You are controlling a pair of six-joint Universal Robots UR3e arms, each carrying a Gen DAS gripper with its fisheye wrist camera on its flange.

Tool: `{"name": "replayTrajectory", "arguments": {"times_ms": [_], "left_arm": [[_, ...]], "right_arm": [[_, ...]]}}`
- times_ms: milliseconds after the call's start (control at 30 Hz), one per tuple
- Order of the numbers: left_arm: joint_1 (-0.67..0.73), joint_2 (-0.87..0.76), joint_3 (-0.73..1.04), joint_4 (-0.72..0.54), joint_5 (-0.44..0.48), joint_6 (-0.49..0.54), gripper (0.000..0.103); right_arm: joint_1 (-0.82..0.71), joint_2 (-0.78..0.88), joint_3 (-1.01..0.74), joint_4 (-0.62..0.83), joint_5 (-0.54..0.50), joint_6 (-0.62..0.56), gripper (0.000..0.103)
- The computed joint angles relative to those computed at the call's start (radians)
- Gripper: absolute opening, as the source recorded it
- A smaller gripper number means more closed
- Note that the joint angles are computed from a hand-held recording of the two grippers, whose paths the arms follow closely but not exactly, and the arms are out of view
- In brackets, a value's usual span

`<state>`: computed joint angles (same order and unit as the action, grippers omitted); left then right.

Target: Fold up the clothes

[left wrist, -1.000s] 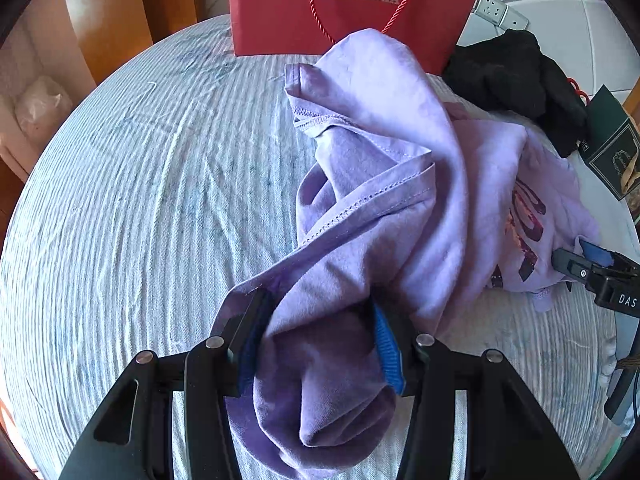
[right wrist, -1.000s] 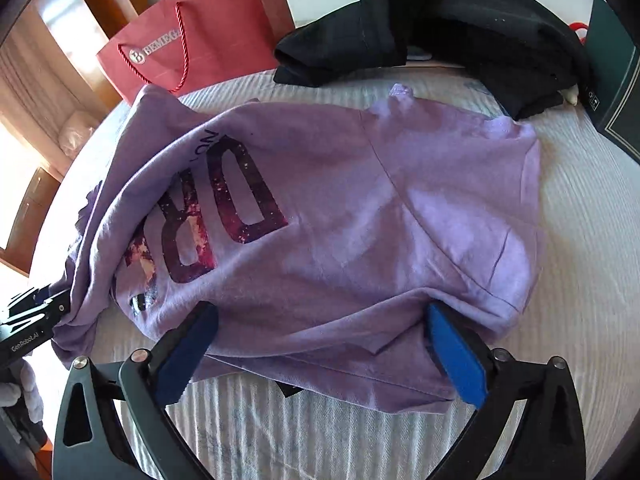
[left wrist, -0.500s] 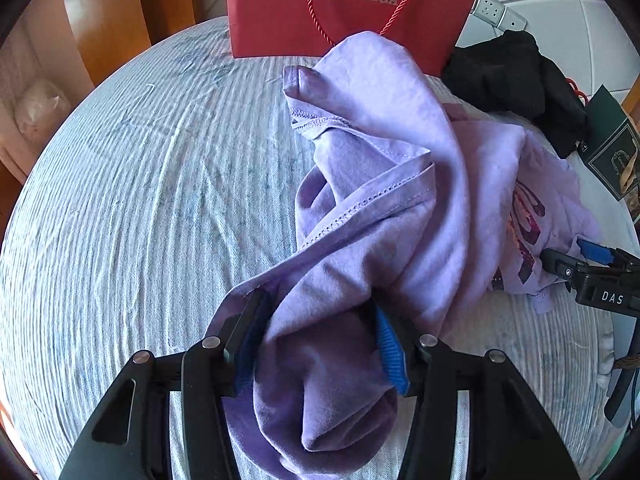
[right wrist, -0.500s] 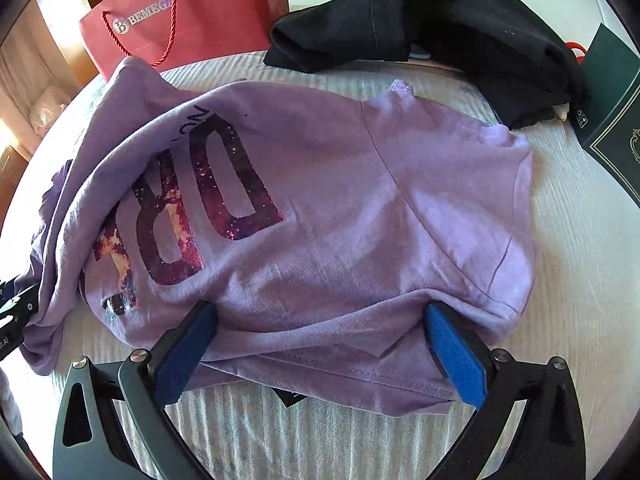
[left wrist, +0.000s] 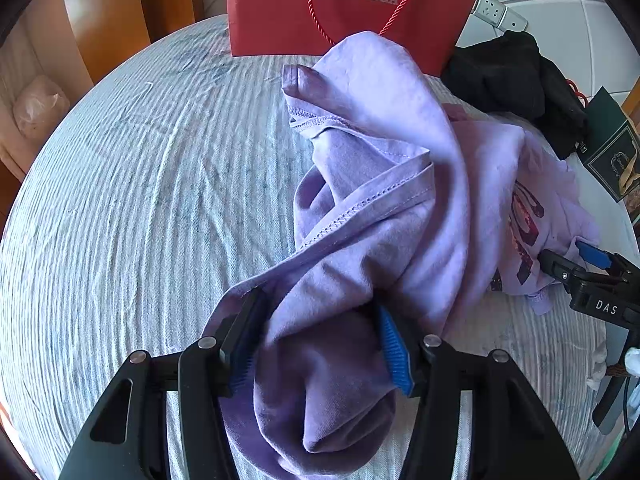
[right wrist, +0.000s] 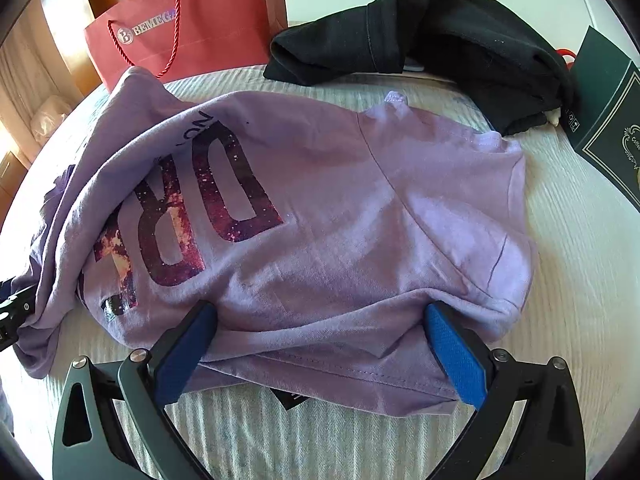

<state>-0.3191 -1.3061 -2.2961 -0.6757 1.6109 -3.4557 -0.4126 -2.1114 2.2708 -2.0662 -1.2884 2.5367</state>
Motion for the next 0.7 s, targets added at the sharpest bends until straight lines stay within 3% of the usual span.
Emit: {"name": "replayTrajectory", "arguments": {"times_ms": [67,133,167,200,233,333,433,567,700], "left_arm": [[0.008,0.007,0.002,-0.014,-0.011,-0.001,0.055],[0.03,0.048,0.006,-0.043,-0.041,0.004,0.043],[0.041,0.073,0.011,-0.055,-0.056,0.008,0.041],[0.044,0.091,0.026,-0.062,-0.06,0.015,0.041],[0.046,0.1,0.052,-0.069,-0.063,0.03,0.041],[0.05,0.061,0.154,-0.065,-0.068,0.078,0.043],[0.067,-0.084,0.278,-0.025,-0.062,0.124,0.05],[0.089,-0.313,0.438,-0.008,-0.062,0.146,0.051],[0.096,-0.451,0.53,-0.003,-0.059,0.162,0.051]], "right_arm": [[0.034,0.062,-0.042,0.002,-0.023,0.013,0.103],[0.045,0.077,-0.072,0.032,-0.039,0.036,0.097],[0.018,0.055,-0.079,0.061,-0.015,0.029,0.074],[-0.039,0.019,-0.096,0.129,0.039,-0.009,0.019],[-0.106,-0.007,-0.129,0.226,0.098,-0.065,0.01],[-0.269,-0.024,-0.256,0.487,0.225,-0.237,0.022],[-0.375,-0.016,-0.366,0.606,0.293,-0.36,0.028],[-0.368,0.145,-0.443,0.44,0.272,-0.255,0.032],[-0.28,0.344,-0.5,0.26,0.185,-0.147,0.033]]}}
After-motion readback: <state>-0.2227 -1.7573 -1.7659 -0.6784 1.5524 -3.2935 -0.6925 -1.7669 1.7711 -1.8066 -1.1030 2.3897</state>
